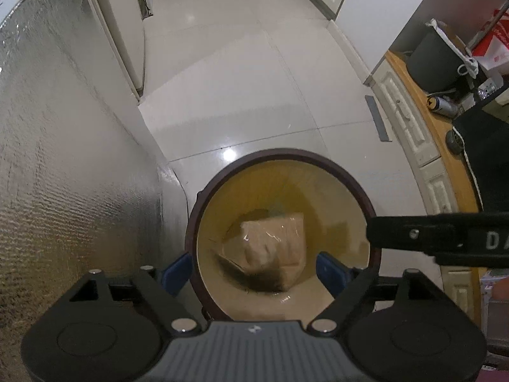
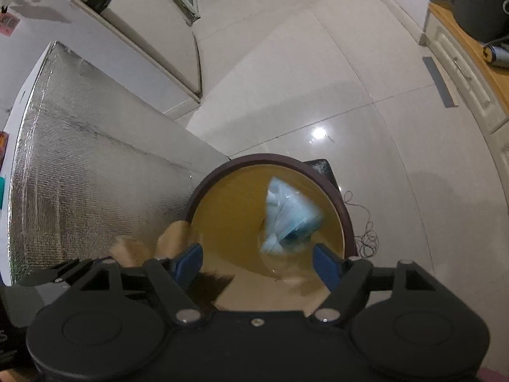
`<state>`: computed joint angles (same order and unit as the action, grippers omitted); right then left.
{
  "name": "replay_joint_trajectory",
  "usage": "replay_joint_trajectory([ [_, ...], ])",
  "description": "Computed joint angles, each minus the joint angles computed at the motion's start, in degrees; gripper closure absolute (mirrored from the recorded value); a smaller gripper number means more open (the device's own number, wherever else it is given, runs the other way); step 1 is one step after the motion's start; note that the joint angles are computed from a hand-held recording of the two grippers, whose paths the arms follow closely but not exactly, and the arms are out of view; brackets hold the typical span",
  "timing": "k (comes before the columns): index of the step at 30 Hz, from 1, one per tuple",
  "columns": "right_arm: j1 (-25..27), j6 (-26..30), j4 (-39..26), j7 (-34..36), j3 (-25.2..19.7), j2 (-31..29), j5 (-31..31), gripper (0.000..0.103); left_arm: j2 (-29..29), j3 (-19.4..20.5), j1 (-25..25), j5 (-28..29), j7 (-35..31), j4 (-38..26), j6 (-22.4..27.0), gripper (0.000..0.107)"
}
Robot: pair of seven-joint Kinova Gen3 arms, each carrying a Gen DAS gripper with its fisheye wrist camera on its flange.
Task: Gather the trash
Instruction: 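Open both tools to drop the paper bag and snack bag into the bin, then raise both tools from the bin and move them back over the table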
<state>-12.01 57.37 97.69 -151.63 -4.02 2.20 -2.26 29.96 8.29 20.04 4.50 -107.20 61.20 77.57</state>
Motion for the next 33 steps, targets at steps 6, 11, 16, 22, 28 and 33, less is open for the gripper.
replay_joint_trajectory([
  [6,0.0,0.2,1.3,0.6,-0.2,-1.0,-0.2,0.026,-0.3,-0.1,0.1,0.0,0.3,0.8,0.0,0.020],
  [11,0.3,0.1,2.5,2.1,-0.2,-1.6,-1.4,0.026,-0.9,-0.4,0.1,-0.7,1.1,1.3,0.1,0.015],
  [16,0.1,0.6,2.8,3.6,-0.5,-2.3,-1.5,0.023,-2.0,-0.5,-0.2,-1.0,1.8,2.5,-0.2,0.012],
  [22,0.1,2.6,2.3,4.4,-0.7,-3.0,-0.5,0.012,-3.8,-0.4,-1.2,-0.6,1.9,3.6,-0.3,0.006],
  [28,-0.5,5.5,1.3,4.0,-1.5,-4.0,2.3,0.001,-5.7,-0.7,-1.5,-0.9,3.0,4.4,0.1,0.005],
  [33,-1.4,8.4,0.2,3.1,-2.4,-4.9,4.8,0.000,-7.0,-0.7,-2.0,-1.0,3.6,4.3,1.5,0.005],
])
